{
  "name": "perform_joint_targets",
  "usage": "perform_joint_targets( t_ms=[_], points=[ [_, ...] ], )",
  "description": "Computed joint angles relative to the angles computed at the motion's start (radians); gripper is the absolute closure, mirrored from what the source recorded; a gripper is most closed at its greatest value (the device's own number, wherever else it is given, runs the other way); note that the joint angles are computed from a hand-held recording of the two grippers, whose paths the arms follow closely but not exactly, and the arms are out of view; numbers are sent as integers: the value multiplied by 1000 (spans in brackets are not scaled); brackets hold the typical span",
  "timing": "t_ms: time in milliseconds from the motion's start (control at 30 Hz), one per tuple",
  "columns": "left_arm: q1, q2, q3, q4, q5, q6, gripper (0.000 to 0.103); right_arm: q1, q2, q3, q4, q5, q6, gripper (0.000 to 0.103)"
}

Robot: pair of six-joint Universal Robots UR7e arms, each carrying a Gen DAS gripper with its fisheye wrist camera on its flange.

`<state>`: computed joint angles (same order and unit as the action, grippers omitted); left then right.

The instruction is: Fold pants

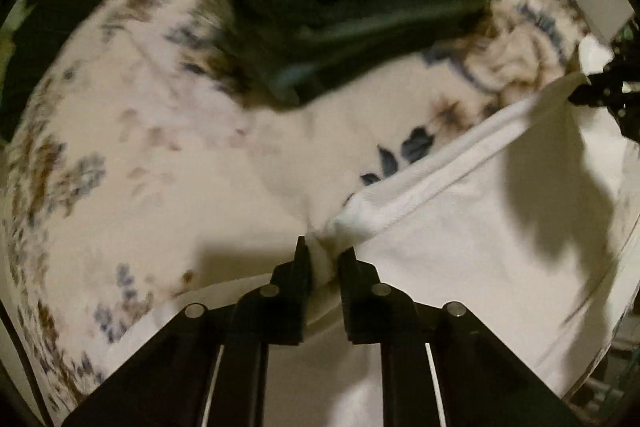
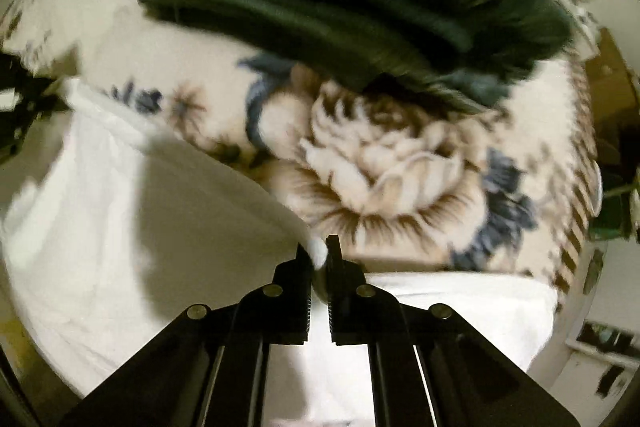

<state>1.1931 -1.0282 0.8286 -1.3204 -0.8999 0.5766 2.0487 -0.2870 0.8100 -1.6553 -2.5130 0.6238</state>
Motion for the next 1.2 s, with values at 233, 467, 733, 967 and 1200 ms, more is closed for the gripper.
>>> perform_joint_targets(
  t_ms=[233,467,733,967,1200],
  points=[
    [-77,-289,212,-14,-67,-281,93,152,-36,61,6,-33,183,96],
    [-57,-570,540,88,-22,-681,93,270,-141,434,-116,166,370,96],
    [41,-697,789,149,50,-782,89,275,-94,594,-191,334,370,89],
    [0,-691,682,230,-5,-883,38,255,-272,782,-476,504,441,5],
    [-64,-681,751,123,165,-898,14,207,-385,817,-313,227,787,5]
  ],
)
